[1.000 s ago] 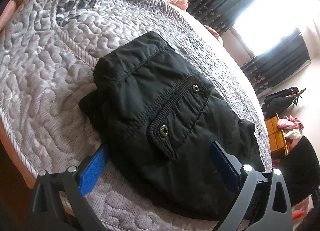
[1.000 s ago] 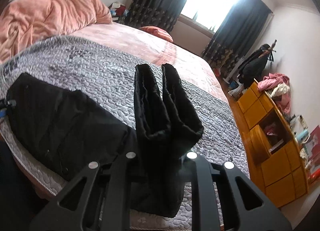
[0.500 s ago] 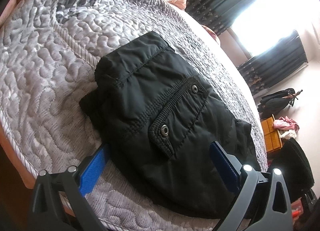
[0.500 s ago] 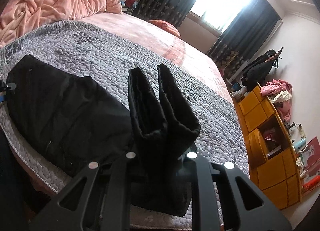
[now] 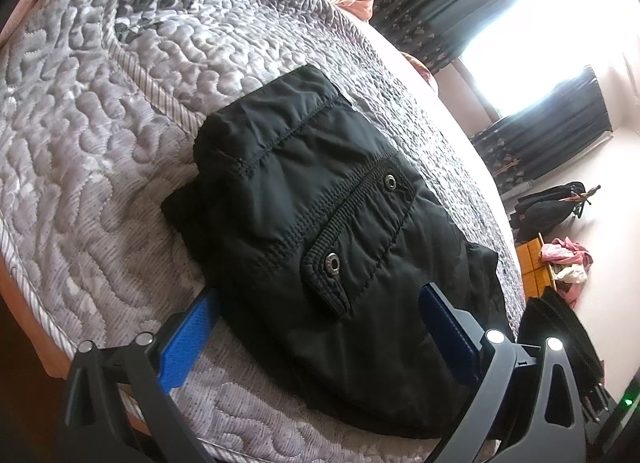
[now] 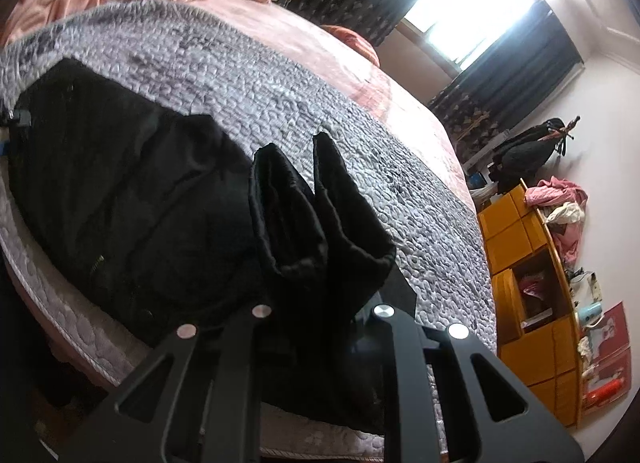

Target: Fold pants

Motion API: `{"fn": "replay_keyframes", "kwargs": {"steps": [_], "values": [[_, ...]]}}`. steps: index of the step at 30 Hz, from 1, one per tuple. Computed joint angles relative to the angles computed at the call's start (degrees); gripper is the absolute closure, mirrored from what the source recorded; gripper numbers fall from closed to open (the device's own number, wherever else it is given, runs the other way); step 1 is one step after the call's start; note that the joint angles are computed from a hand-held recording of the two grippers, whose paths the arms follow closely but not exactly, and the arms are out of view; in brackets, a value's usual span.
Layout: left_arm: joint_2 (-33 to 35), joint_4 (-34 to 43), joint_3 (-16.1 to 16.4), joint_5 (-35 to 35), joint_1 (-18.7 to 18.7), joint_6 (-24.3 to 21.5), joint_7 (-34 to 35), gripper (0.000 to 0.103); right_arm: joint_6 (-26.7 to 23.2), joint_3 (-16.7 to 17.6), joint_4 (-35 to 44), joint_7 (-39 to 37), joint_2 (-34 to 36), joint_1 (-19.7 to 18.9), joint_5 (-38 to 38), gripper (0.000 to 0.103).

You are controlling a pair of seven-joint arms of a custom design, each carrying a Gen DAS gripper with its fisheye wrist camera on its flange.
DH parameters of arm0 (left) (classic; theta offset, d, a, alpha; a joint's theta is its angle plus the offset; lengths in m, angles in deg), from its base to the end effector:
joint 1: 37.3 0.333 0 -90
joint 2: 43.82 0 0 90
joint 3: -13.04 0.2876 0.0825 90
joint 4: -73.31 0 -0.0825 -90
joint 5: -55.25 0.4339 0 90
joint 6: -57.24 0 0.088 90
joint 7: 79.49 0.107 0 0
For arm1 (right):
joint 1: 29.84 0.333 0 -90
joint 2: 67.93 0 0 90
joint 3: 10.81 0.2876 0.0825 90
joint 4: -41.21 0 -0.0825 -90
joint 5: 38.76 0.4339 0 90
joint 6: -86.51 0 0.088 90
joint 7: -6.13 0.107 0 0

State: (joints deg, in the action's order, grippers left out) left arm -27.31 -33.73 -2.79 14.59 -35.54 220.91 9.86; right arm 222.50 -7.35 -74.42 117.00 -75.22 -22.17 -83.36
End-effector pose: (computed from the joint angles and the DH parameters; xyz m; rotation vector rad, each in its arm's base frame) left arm 0.6866 -0.1237 0.3825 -2.4155 1.5633 -1.2446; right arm 0.6016 0.1116 0.5195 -2.2535 1.7069 -1.2007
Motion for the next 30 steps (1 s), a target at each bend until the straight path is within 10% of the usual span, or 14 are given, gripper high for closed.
{"fn": "replay_keyframes", "kwargs": {"steps": [23,30], "values": [[-1.1,-1.2,-0.6,-8.8,1.1,0.0,6.9,0.004,-2.9,0.6,-4.2,3.5,6.7,5.8,-19.0,0.084],[-1.2,-1.2,-0.2,-9.3,0.8,-0.2,7.0,0.004,0.4,-0.2,-5.9,-0.1,6.0,6.5,-15.9,0.053]]}}
